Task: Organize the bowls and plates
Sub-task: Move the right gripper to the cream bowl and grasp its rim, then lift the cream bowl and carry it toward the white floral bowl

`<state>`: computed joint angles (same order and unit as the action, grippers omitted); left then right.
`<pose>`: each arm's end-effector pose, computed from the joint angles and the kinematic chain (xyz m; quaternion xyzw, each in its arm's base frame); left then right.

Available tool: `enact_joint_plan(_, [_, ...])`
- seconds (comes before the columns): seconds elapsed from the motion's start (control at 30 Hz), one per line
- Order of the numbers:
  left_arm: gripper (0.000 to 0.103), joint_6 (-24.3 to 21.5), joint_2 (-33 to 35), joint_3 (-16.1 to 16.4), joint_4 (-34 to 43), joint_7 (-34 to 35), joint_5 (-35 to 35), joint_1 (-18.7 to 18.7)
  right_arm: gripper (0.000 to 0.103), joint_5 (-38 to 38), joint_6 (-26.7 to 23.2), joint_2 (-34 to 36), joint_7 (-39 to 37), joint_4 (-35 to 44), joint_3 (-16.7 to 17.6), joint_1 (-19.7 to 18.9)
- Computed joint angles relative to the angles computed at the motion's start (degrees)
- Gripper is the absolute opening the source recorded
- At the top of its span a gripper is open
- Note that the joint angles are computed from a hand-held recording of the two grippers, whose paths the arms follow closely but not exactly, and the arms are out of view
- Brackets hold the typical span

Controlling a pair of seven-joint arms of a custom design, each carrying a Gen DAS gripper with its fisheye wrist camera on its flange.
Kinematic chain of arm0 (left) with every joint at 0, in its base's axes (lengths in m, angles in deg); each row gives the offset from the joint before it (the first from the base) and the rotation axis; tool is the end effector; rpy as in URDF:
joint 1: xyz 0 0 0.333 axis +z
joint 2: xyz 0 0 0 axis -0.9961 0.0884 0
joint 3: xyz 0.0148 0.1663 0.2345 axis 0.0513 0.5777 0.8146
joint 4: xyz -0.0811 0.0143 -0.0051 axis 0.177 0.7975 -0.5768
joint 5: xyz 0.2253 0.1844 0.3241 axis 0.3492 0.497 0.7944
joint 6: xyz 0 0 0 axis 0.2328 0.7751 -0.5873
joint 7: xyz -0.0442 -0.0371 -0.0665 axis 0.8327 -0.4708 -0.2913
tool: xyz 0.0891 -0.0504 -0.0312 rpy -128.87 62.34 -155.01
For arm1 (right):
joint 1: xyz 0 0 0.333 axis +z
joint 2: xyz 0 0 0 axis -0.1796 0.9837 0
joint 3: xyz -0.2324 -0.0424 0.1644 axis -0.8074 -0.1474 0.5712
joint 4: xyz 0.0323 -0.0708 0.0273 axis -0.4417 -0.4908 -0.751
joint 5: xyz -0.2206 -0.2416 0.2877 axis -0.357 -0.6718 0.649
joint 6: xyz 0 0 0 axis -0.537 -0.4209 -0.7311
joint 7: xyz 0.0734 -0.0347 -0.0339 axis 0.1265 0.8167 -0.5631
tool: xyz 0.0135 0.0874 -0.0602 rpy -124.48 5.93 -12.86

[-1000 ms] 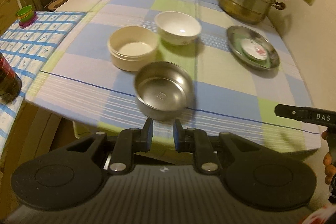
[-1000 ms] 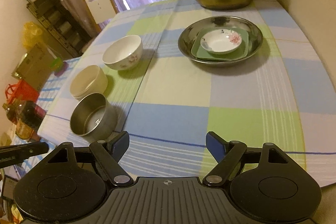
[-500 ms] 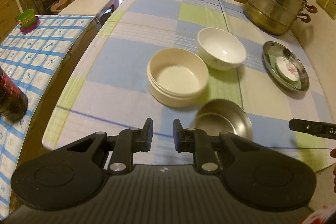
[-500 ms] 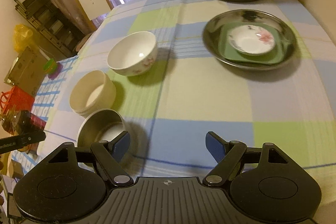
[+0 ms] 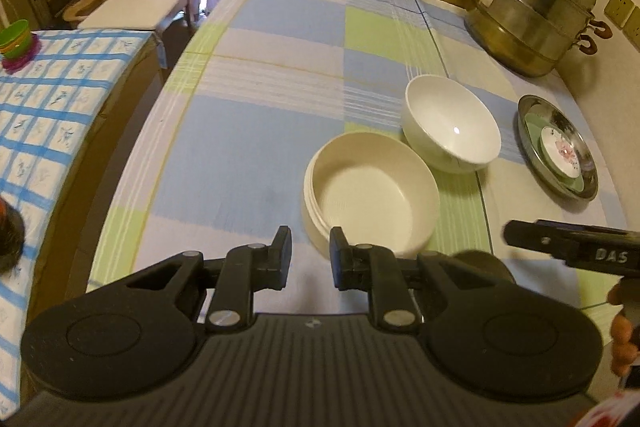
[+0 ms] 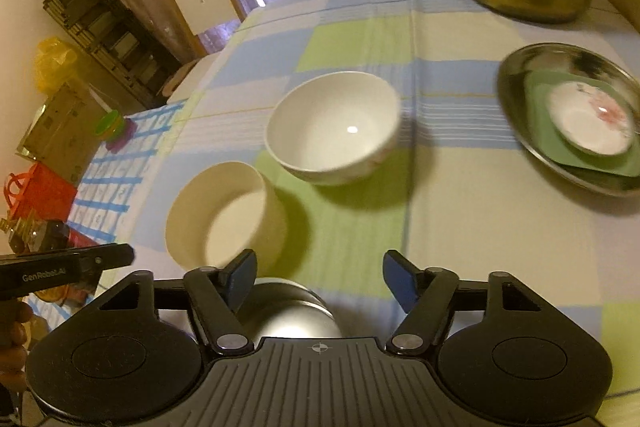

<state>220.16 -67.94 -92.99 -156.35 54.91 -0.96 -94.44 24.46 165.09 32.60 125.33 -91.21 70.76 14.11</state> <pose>0.4563 -0.1594 0.5383 -0.6957 0.6565 -0.2567 0.1381 0.4670 0.2559 0.5381 -0.6784 0.6463 -0.0359 0.3476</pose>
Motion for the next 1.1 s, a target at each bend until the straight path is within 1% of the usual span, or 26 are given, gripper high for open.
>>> enact_joint_plan(0.07, [0.018,0.8,1.6,1.2,0.7,2.0,-1.1,-0.6,0.064,-0.2,1.0,2.3,0.3,1.7,0.6,0.2])
enact_joint_plan(0.2, [0.02,1.5,5.1,2.5,2.7,5.6,-3.3,-0.9,0.058,-2.4,1.4,6.4,2.3,4.9,1.9,-0.1])
enact_joint_plan(0.5, [0.02,0.6,11.6,2.2,7.1,9.9,-5.0,0.4,0.046,-4.2,0.6,11.6,4.5,9.2,2.7,-0.1])
enact_joint_plan(0.67, [0.02,-0.1,13.4,2.1,8.1,11.2,-6.0,0.8,0.035,-3.4,0.2,13.1,4.3,10.4,2.6,0.1])
enact_joint_plan(0.8, [0.02,-0.4,14.2,2.0,8.7,12.0,-6.8,1.0,0.029,-2.7,-0.3,13.9,3.9,11.2,2.7,0.3])
enact_joint_plan(0.9, [0.019,-0.4,14.5,1.7,8.9,12.0,-6.8,1.2,0.021,-2.2,-0.3,14.3,3.4,11.6,2.7,0.4])
enact_joint_plan(0.93, [0.017,-0.3,14.5,1.8,8.9,12.4,-7.2,1.1,0.016,-1.8,-0.2,14.4,2.9,11.7,2.7,0.5])
enact_joint_plan(0.97, [0.014,-0.2,14.5,1.9,8.9,12.7,-7.5,1.0,0.016,-1.8,-0.3,14.4,2.7,11.8,2.8,0.5])
enact_joint_plan(1.1, [0.012,0.2,14.1,1.6,8.5,13.0,-7.2,1.1,0.016,-3.2,-1.6,14.6,3.1,12.5,3.0,0.4])
